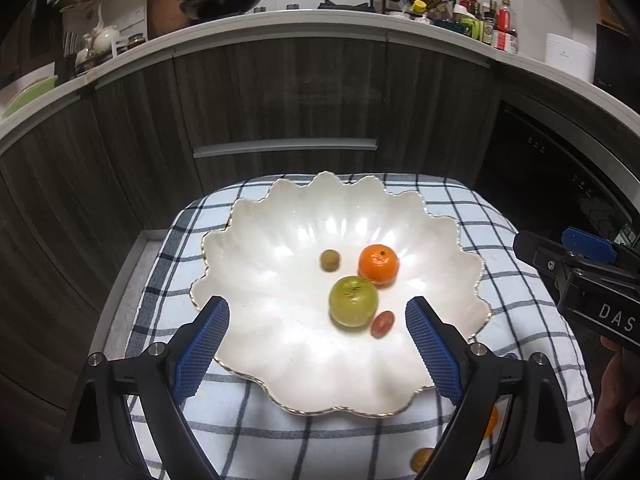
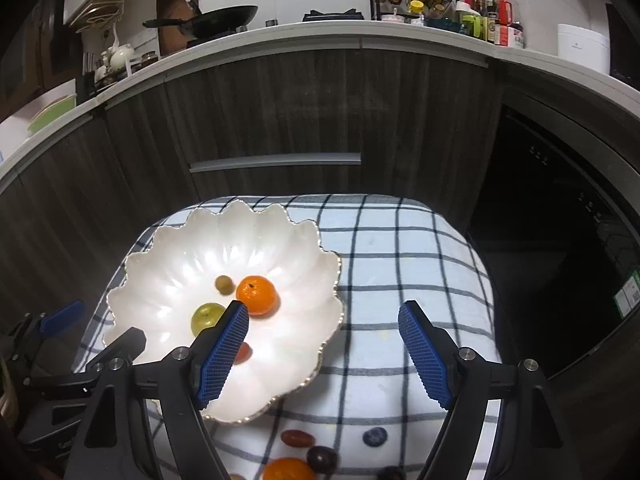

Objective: Organize fruits
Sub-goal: 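Withdraw both open tools from the bowl back over the loose fruits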

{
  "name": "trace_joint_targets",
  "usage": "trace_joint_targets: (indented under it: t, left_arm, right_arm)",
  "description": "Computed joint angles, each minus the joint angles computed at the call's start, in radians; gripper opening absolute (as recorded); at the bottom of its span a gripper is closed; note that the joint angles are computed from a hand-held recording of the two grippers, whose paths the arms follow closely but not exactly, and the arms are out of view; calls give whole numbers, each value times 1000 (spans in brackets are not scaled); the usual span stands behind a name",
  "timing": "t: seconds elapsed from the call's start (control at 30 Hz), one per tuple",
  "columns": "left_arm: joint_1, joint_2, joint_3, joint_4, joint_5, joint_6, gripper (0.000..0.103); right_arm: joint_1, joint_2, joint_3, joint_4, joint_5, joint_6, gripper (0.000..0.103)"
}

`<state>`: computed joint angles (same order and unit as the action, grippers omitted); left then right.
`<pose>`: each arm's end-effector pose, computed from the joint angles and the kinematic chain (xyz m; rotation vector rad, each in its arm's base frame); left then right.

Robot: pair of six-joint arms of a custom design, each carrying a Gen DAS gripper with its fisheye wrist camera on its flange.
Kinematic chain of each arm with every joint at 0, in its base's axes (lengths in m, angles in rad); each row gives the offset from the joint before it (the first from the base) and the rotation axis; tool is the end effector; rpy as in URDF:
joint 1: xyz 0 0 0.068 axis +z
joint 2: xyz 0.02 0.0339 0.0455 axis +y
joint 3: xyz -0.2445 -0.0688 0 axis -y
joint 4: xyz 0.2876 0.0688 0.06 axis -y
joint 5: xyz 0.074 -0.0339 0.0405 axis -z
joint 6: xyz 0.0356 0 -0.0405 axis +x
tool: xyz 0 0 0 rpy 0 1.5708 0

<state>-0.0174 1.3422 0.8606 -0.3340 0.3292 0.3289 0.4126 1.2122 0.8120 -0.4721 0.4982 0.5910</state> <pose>0.3208 -0.0171 0.1932 0.5546 2.2768 -0.2398 0.2726 0.1008 0.2050 0.4174 2.2732 -0.1101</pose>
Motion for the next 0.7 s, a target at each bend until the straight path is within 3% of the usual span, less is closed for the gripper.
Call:
trace_joint_targets:
  t: [0.7]
  left_arm:
    - [-105,-260,-135,-75,-17,-26,92]
  right_arm:
    - [9,-349,-145,-205,105,21,78]
